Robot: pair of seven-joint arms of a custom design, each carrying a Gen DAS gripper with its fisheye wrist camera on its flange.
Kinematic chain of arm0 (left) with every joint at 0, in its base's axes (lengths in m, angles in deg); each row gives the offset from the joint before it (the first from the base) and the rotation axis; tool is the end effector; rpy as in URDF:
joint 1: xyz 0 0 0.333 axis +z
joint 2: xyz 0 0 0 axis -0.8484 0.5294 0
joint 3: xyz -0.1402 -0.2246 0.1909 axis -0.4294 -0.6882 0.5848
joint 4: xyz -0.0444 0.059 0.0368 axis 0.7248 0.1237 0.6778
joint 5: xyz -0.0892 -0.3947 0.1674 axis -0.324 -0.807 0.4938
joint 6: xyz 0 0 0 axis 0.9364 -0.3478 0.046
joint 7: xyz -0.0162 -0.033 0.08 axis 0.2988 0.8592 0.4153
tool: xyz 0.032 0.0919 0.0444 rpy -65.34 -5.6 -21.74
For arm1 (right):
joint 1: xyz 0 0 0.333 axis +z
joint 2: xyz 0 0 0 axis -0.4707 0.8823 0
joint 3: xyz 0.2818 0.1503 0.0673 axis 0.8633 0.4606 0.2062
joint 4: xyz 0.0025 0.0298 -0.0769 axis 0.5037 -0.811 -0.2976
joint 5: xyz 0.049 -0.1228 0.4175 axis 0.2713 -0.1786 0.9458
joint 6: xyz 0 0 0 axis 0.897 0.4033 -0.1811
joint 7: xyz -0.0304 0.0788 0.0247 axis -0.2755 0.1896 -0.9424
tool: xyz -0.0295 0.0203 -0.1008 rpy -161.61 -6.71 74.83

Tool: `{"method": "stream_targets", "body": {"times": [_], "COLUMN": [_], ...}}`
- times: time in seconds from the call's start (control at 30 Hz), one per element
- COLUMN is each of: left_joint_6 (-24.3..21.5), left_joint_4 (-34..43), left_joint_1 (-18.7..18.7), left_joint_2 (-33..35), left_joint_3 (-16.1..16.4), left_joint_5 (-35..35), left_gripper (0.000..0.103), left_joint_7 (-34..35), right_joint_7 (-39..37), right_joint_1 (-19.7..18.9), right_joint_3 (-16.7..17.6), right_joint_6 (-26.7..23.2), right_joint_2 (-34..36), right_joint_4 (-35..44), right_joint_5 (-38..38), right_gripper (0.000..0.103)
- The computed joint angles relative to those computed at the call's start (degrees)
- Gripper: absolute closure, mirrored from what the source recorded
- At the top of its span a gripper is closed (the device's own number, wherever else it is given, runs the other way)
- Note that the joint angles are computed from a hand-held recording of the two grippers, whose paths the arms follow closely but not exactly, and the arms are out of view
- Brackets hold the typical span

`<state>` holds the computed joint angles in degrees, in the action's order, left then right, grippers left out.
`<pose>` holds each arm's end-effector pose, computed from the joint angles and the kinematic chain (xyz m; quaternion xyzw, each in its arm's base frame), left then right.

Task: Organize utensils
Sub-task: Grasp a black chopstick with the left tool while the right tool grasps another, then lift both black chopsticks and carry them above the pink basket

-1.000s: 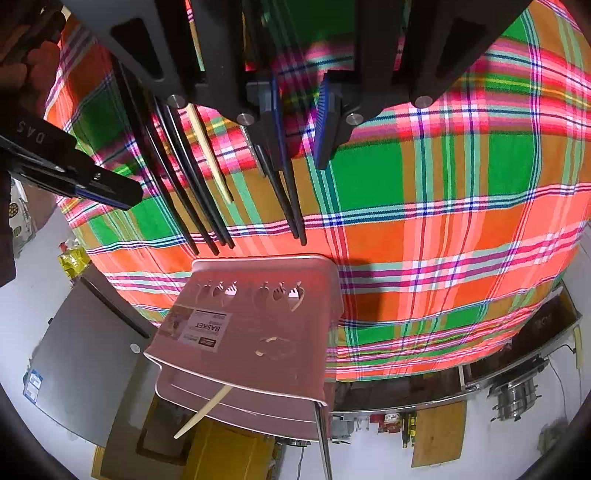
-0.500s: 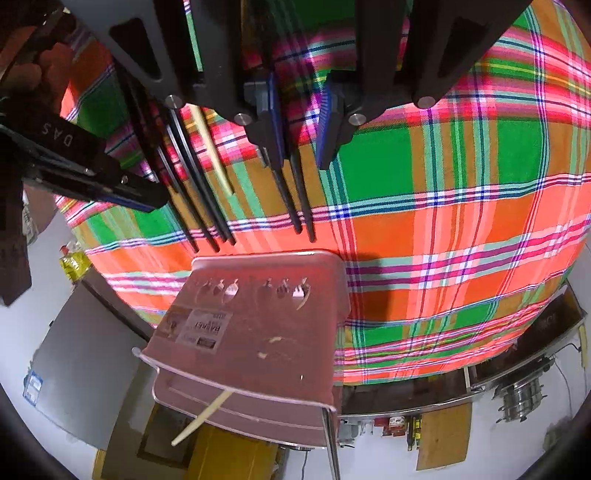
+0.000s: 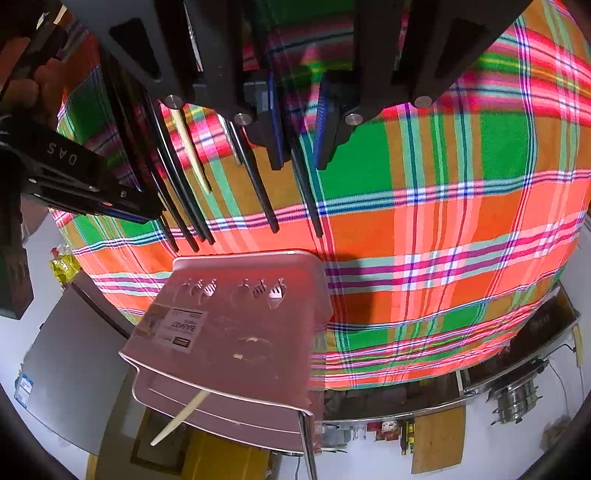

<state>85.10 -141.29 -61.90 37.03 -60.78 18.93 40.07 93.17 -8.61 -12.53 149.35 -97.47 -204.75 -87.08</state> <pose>0.5298 -0.0779 0.5142 -0.5012 0.8153 -0.2761 0.0884 0.4759 0.2246 0.5166 -0.6145 0.7297 -0.1251 0.2725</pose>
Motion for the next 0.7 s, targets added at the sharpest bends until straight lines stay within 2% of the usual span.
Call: {"method": "stream_targets", "body": {"times": [0.23, 0.33, 0.4, 0.7], "left_joint_6": [-1.6, -1.3, -1.1, -3.2], "left_joint_4": [4.2, 5.0, 5.2, 5.4], "left_joint_1": [0.3, 0.5, 0.6, 0.4], "left_joint_2": [3.6, 4.4, 4.6, 2.2], "left_joint_3": [-0.7, -1.3, -1.6, -0.3], "left_joint_5": [1.5, 2.6, 3.8, 1.0], "left_gripper": [0.086, 0.088, 0.096, 0.097], "left_joint_7": [-2.1, -3.1, -3.9, -2.1], "right_joint_7": [-0.7, -0.4, -0.9, -1.5], "right_joint_1": [-0.5, -0.9, -0.7, -0.4], "right_joint_3": [0.1, 0.5, 0.2, -0.1], "right_joint_6": [-2.9, -3.9, -3.8, -2.0], "right_joint_2": [2.7, 3.6, 3.7, 0.2], "right_joint_4": [3.5, 4.6, 4.6, 2.5], "right_joint_5": [-0.7, -1.9, -1.3, 0.3], "right_gripper": [0.087, 0.095, 0.096, 0.097]}}
